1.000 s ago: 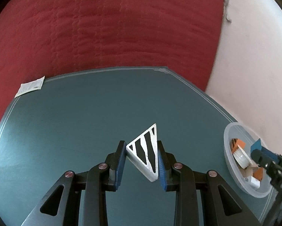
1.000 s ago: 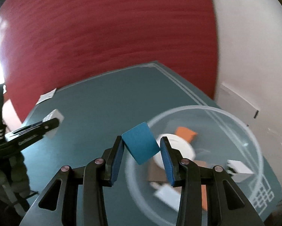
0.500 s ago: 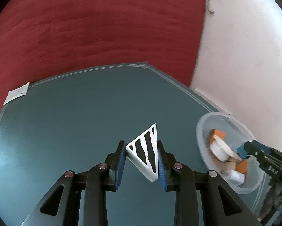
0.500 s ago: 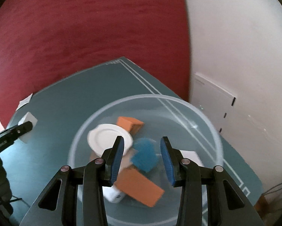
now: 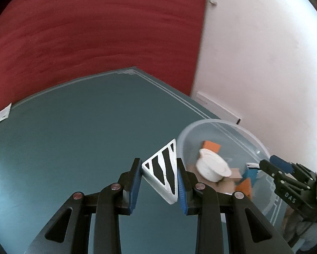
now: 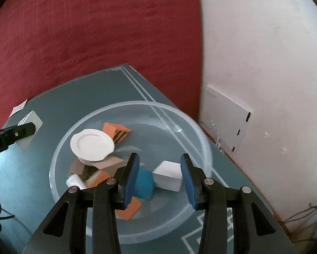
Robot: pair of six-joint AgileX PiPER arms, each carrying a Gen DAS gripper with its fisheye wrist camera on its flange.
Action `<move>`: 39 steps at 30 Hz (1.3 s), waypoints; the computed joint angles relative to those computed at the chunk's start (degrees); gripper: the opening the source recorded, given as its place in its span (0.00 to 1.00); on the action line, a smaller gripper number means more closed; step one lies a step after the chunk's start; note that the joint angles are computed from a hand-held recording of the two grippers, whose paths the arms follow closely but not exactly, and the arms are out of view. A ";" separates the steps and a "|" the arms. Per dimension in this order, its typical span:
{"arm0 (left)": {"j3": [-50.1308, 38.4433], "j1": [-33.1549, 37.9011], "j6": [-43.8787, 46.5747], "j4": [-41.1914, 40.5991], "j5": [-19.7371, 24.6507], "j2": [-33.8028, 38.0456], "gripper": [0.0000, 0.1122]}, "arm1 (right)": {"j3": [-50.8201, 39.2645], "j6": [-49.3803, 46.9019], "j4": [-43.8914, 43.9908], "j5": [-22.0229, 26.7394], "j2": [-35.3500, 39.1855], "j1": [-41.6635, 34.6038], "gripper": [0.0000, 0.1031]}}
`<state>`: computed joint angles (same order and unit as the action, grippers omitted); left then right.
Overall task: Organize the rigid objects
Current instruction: 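Open the right tool to drop the blue tile into the bin, then open the left tool to drop the striped triangle into the bin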
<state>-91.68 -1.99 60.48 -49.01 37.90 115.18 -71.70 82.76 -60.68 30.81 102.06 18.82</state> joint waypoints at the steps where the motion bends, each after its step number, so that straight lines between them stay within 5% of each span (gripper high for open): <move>1: 0.10 -0.51 -0.15 0.22 -0.03 -0.18 0.29 | 1.15 1.14 -0.95 0.06 -0.90 0.01 0.41; 23: -6.52 -10.13 -5.51 5.53 4.02 2.67 0.30 | 8.01 3.21 -1.01 -5.28 -5.81 -3.64 0.48; 24: -7.55 -10.39 -6.22 5.86 4.44 3.37 0.33 | 7.78 3.18 -0.97 -5.37 -5.59 -3.74 0.48; 26: -8.88 -10.93 -7.40 6.32 4.13 4.49 0.56 | 7.35 2.98 -0.66 -5.50 -5.19 -3.81 0.49; 32: -6.45 -11.11 -7.44 5.96 -1.02 3.92 0.82 | 7.08 2.17 0.12 -5.15 -5.18 -3.39 0.58; 39: -1.17 -10.90 -9.20 8.78 -9.61 1.06 0.91 | 6.38 -1.29 3.33 -5.53 -5.08 -3.46 0.72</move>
<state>-92.85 -12.88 51.28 -40.23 28.29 116.24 -65.32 81.47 -57.34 25.27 96.98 15.36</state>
